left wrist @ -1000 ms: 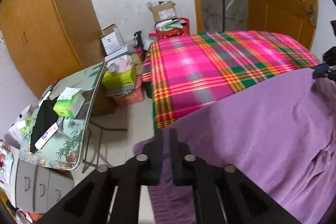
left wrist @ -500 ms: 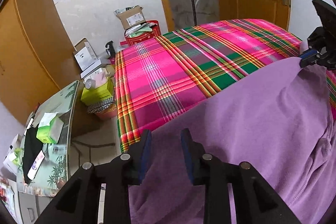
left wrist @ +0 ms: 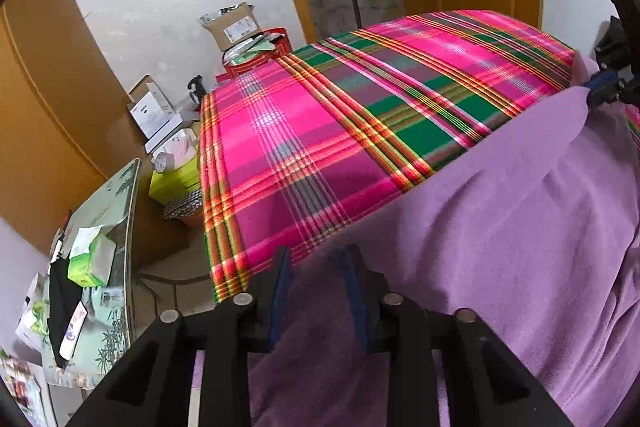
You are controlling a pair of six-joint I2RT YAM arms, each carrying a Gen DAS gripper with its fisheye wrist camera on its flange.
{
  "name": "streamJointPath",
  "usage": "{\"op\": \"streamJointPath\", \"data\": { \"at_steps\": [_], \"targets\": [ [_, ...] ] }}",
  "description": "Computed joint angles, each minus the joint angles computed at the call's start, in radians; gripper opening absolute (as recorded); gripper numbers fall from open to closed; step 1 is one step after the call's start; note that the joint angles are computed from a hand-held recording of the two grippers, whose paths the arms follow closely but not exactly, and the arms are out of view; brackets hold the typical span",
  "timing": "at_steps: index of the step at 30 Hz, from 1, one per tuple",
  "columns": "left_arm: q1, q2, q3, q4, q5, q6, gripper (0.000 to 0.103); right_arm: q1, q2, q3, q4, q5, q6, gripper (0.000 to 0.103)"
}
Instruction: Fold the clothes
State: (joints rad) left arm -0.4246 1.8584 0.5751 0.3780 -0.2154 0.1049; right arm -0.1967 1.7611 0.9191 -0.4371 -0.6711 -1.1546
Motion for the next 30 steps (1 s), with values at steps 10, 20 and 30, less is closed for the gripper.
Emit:
{"op": "streamJointPath", "data": {
  "at_steps": [10, 20, 30],
  "targets": [
    [-0.056, -0.089, -0.077, 0.039, -0.098, -0.036, 0.002, -0.002, -0.023, -0.021, 0.024, -0.003, 0.026, 0.004],
    [-0.184, -0.525, -0.236, -0.133, -0.232, -0.185, 0.002, -0.050, -0.200, -0.096, -0.033, -0.055, 0.010, 0.004],
    [-0.624, -0.889, -0.304, -0.595, -0.555, -0.593, 0.002, -0.214, -0.439, -0.198, -0.309, -0.154, -0.213, 0.004]
  ]
}}
